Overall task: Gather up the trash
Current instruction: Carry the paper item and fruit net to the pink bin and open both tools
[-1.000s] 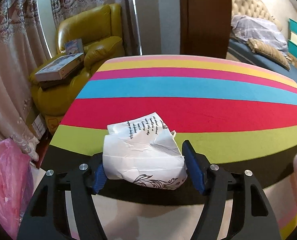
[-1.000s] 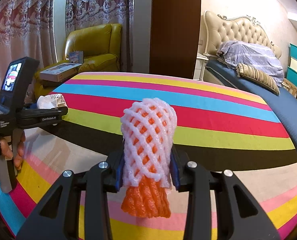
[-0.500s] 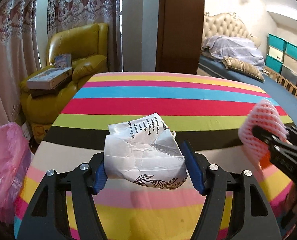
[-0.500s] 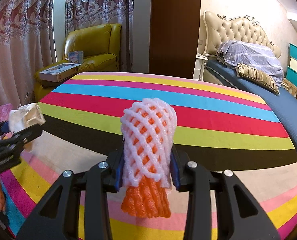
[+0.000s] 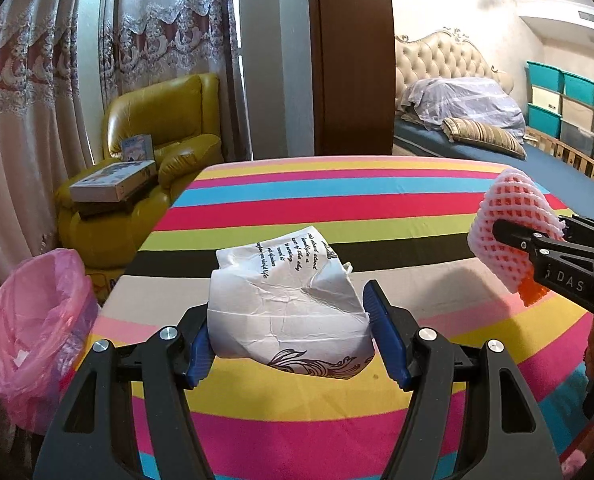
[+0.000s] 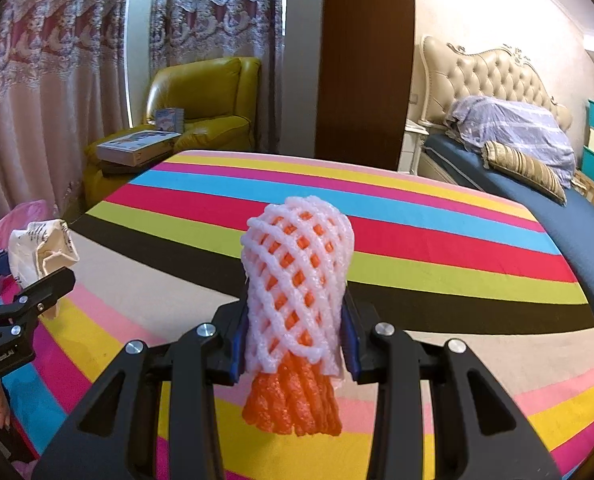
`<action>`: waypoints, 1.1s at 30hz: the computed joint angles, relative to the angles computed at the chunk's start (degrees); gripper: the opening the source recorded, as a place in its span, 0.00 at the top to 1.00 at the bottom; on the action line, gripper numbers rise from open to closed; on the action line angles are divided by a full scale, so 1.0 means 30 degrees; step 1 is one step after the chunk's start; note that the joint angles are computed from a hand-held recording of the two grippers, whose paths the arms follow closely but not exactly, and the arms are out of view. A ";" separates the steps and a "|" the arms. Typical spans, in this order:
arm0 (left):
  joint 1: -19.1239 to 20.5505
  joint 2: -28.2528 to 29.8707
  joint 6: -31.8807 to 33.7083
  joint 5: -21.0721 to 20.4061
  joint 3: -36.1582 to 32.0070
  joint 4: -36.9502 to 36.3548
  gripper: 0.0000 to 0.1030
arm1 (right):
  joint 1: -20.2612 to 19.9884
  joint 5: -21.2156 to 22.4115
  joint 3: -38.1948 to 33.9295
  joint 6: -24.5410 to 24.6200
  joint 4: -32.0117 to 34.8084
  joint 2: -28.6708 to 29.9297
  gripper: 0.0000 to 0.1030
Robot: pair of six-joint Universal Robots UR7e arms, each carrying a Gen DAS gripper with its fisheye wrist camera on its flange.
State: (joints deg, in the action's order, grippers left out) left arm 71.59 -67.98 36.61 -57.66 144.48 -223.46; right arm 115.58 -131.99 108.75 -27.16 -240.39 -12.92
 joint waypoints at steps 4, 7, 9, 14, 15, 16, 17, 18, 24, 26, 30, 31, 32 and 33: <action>-0.0100 -0.0246 0.0347 0.0014 0.0397 -0.0597 0.38 | 0.0295 0.0134 0.0123 -0.0149 -0.0028 0.0105 0.65; -0.0055 -0.0438 0.0599 -0.0094 0.0589 -0.0911 0.38 | 0.0409 0.0170 0.0163 -0.0102 0.0101 0.0221 0.65; -0.0040 -0.0382 0.0881 -0.0058 0.0704 -0.1398 0.38 | 0.0532 0.0272 0.0100 -0.0106 0.0254 0.0349 0.65; 0.0261 -0.0572 0.1278 -0.0236 0.0976 -0.1971 0.38 | 0.0971 0.0512 -0.0020 -0.0469 0.0365 0.0555 0.65; 0.0243 -0.0584 0.1338 -0.0200 0.1067 -0.2156 0.38 | 0.1037 0.0551 -0.0041 -0.0493 0.0402 0.0573 0.65; 0.0309 -0.0707 0.1398 -0.0256 0.1129 -0.2185 0.38 | 0.1109 0.0585 -0.0070 -0.0500 0.0443 0.0598 0.65; 0.0347 -0.0826 0.1440 -0.0283 0.1188 -0.2207 0.38 | 0.1154 0.0679 -0.0068 -0.0517 0.0463 0.0602 0.65; 0.0377 -0.0932 0.1540 -0.0295 0.1266 -0.2304 0.38 | 0.1201 0.0838 -0.0033 -0.0519 0.0479 0.0590 0.65; 0.0669 -0.1579 0.1996 -0.0367 0.1778 -0.2626 0.38 | 0.1488 0.1395 -0.0058 -0.0697 0.0505 0.0734 0.65; 0.0843 -0.1860 0.2048 -0.0473 0.1925 -0.2604 0.38 | 0.1556 0.1558 -0.0038 -0.0613 0.0625 0.0761 0.65; 0.0973 -0.2259 0.2134 -0.0511 0.2189 -0.2726 0.38 | 0.1824 0.1560 -0.0314 -0.0645 0.1162 0.0959 0.65; 0.1013 -0.2376 0.2207 -0.0552 0.2267 -0.2788 0.38 | 0.1907 0.1559 -0.0389 -0.0686 0.1281 0.1001 0.65; 0.1004 -0.2509 0.2270 -0.0550 0.2346 -0.2834 0.38 | 0.2008 0.1567 -0.0499 -0.0712 0.1459 0.1047 0.65; 0.1019 -0.2621 0.2369 -0.0562 0.2414 -0.2897 0.38 | 0.2129 0.1592 -0.0565 -0.0736 0.1611 0.1101 0.65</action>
